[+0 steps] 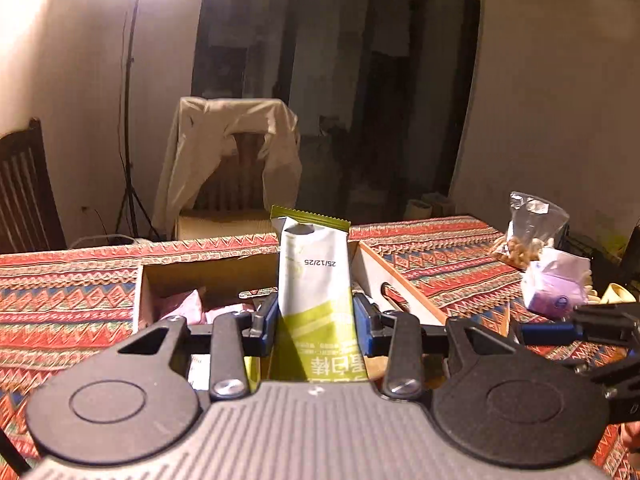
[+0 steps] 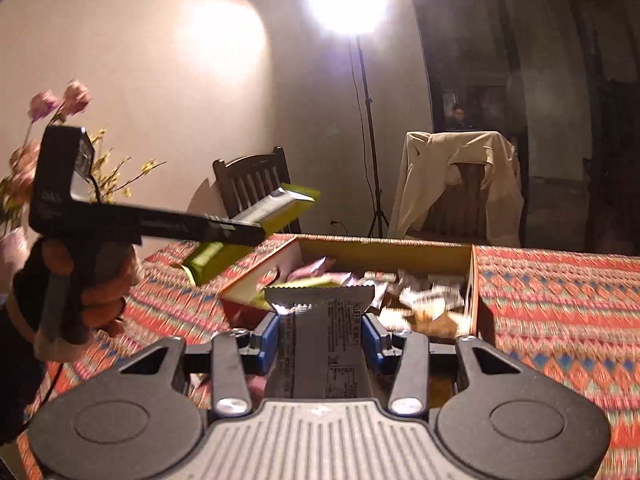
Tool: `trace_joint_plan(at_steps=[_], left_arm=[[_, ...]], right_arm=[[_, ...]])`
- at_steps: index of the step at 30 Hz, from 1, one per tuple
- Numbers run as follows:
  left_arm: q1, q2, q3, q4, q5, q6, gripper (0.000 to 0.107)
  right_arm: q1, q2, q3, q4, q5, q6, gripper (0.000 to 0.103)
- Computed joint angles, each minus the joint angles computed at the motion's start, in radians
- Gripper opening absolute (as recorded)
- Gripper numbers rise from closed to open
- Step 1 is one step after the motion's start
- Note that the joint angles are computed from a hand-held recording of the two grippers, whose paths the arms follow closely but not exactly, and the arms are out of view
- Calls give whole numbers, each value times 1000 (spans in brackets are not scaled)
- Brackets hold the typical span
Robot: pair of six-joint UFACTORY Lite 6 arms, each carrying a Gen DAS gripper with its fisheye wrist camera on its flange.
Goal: Organize snacks
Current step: 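Carry both bars into the box and open both tools, then move both open tools back toward the snack pile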
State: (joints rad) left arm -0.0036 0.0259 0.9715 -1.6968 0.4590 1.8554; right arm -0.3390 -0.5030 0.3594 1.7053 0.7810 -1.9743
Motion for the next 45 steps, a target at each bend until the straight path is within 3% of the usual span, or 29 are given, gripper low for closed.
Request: trace_joint_plan(at_steps=[3,7,11,13,15,18,20,22,24,27,31,37,41,43,45], left_arm=[[-39,239,224,42,-62,-43,39],[-53,489,459,185,-101,-188,39],[-69,678,659,546,-149,-539,40],[-51,736,751,696,-90,-710,42],[-36,750,794,692,-70,-731,48],[-54,722,755,567,-184,-567,52],[-44,732,763,496,-147,-489,61],[-45,756,783,517,-131,-524,63],[-62,738,739,444,-192,-436,63],[-58,686,670,387,-192,-361,65],[-33,531,506,270,-189,-227,70],[43,162,207,384,-117,-329,79],[127,-173,-28,538,-58,-448,89],[208,-369,-154,580,19,-463,92],[338,-562,-269,595,161,-449,97]], right_arm=[[126,314,284,92,-126,-11,43],[204,701,647,71,-198,46,43],[270,958,904,20,-321,140,43],[288,1069,1005,-23,-366,200,43],[296,1175,1109,-79,-386,290,45],[320,1279,1205,-139,-418,378,47],[338,1309,1214,-107,-434,329,49],[353,1321,1217,-80,-441,298,52],[361,1314,1196,-17,-455,226,53],[360,1272,1154,48,-456,162,53],[341,1164,1071,40,-450,151,54],[306,892,877,-49,-444,214,66],[273,632,715,-264,-431,366,84],[251,470,613,-343,-418,417,86],[211,295,510,-419,-375,473,90]])
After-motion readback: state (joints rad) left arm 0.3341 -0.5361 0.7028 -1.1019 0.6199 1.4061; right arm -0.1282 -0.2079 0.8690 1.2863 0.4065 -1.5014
